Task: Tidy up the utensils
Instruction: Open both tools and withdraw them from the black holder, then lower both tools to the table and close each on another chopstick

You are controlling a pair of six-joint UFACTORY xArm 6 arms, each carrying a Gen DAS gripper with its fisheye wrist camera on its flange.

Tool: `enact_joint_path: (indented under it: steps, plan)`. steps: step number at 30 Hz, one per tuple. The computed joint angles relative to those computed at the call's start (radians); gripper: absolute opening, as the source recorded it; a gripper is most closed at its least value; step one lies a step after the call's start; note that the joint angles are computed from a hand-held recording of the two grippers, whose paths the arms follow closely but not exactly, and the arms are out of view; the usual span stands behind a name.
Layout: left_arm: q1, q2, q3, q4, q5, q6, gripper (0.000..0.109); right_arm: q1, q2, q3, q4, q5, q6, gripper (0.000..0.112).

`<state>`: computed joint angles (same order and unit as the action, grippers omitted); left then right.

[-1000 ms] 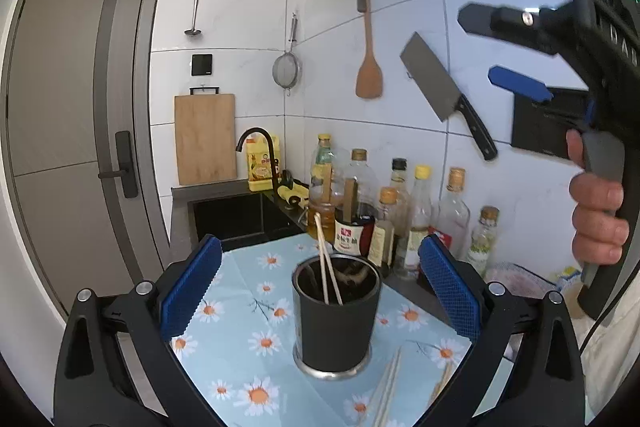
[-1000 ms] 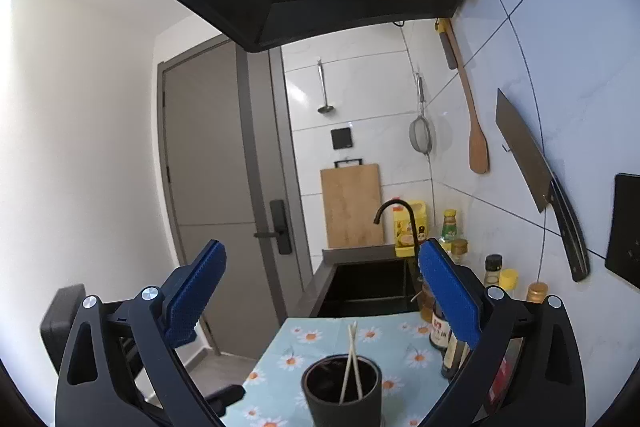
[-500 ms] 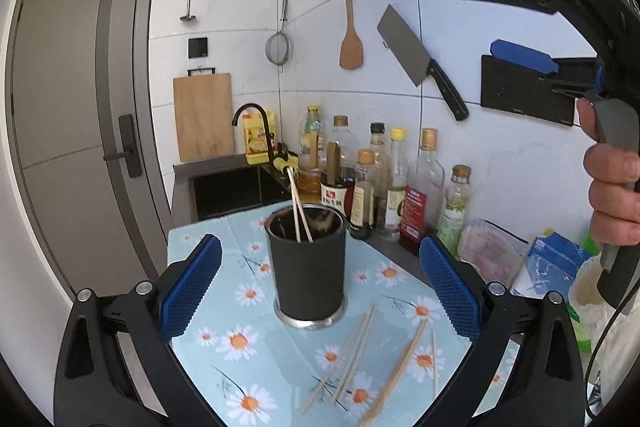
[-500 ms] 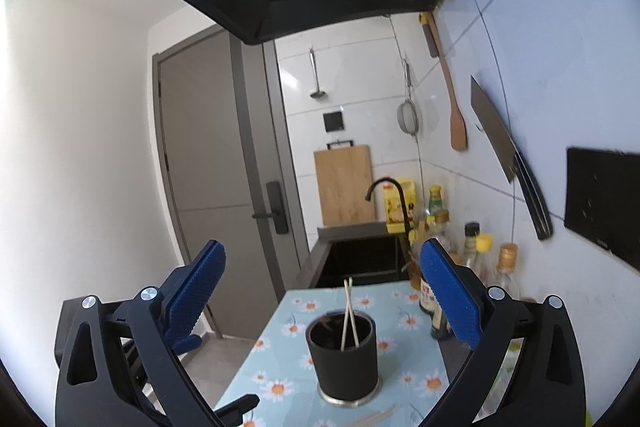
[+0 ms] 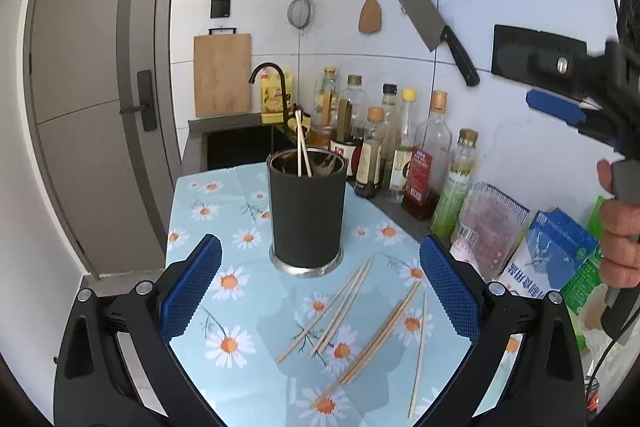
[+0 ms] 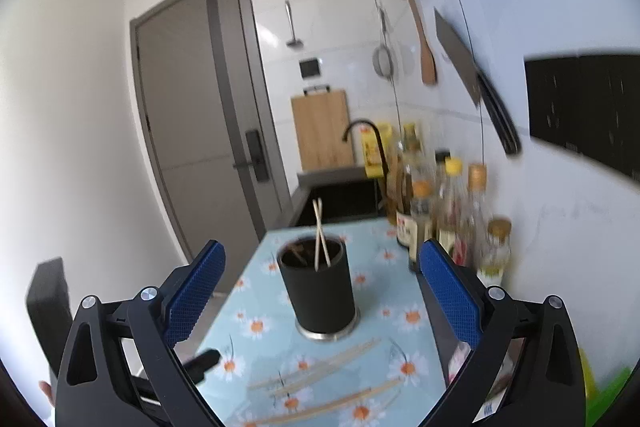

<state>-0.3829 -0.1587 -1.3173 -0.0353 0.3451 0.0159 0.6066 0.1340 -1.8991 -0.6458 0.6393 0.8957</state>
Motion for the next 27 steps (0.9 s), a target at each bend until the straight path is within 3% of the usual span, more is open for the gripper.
enact_joint_path:
  steps: [2,6,11,15,27]
  plan:
    - [0.001,-0.008,0.020,0.042,-0.003,-0.050,0.097,-0.001,-0.018,0.040,0.005,0.018,0.011,0.094]
    - [0.001,0.002,0.028,0.024,0.006,-0.027,0.097,0.003,-0.049,0.107,-0.019,0.040,0.060,0.094]
    - [0.010,0.042,0.003,-0.086,0.042,0.099,0.097,0.014,-0.058,0.153,-0.034,0.103,0.114,0.094]
    - [0.033,0.106,-0.056,-0.255,0.100,0.276,0.097,0.034,-0.062,0.185,-0.082,0.174,0.200,0.094]
    - [0.082,0.317,-0.268,-0.410,0.284,0.537,0.097,0.079,-0.047,0.240,-0.095,0.361,0.366,0.094]
